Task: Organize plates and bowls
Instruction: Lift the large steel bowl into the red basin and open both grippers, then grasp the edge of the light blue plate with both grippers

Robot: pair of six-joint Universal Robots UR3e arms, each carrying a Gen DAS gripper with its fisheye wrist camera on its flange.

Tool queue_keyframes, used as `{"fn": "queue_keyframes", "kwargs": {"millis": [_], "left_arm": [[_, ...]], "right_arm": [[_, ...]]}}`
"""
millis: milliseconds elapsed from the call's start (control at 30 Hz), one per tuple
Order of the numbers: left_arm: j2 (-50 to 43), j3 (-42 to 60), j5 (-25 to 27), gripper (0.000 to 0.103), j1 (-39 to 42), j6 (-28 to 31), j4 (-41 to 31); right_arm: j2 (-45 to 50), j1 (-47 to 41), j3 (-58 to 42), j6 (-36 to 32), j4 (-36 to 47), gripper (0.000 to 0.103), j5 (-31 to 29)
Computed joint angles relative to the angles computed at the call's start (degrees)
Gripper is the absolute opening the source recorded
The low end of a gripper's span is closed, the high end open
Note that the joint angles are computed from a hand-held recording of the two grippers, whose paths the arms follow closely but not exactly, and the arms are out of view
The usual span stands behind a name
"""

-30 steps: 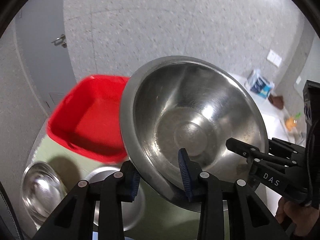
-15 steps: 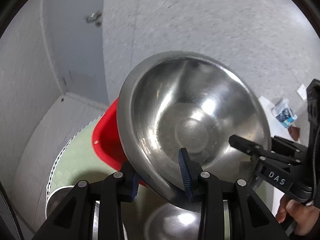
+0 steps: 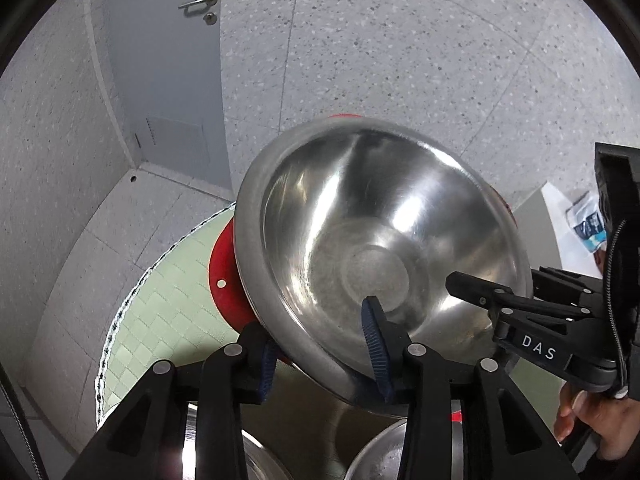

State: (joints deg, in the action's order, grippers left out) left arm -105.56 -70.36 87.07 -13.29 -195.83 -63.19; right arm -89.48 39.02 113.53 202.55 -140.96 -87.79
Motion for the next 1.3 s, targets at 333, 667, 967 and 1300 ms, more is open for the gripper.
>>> {"fn": "queue_keyframes", "kwargs": {"millis": [333, 667, 967, 1300], "left_arm": [[-5.6, 6.2, 0.2, 0.075, -1.4, 0.4, 0.2], [8.4, -6.6, 3.4, 0.091, -2.5, -0.3, 4.1], [37.0, -31.3, 15.3, 0.094, -11.9, -4.5, 3.9], [54.7, -40.6, 20.2, 0.095, -22.9, -18.4, -9.8]], "right_arm": [[-4.1, -1.6, 1.3, 1.1, 0.9, 0.058, 3.1], [-16.1, 3.1, 5.0, 8.4, 4.0, 0.069, -2.6], [-21.3, 25.3, 2.8, 23.8, 11.3, 0.072, -17.2], [-9.7, 41.8, 1.3, 37.3, 6.9, 0.073, -17.9]]}}
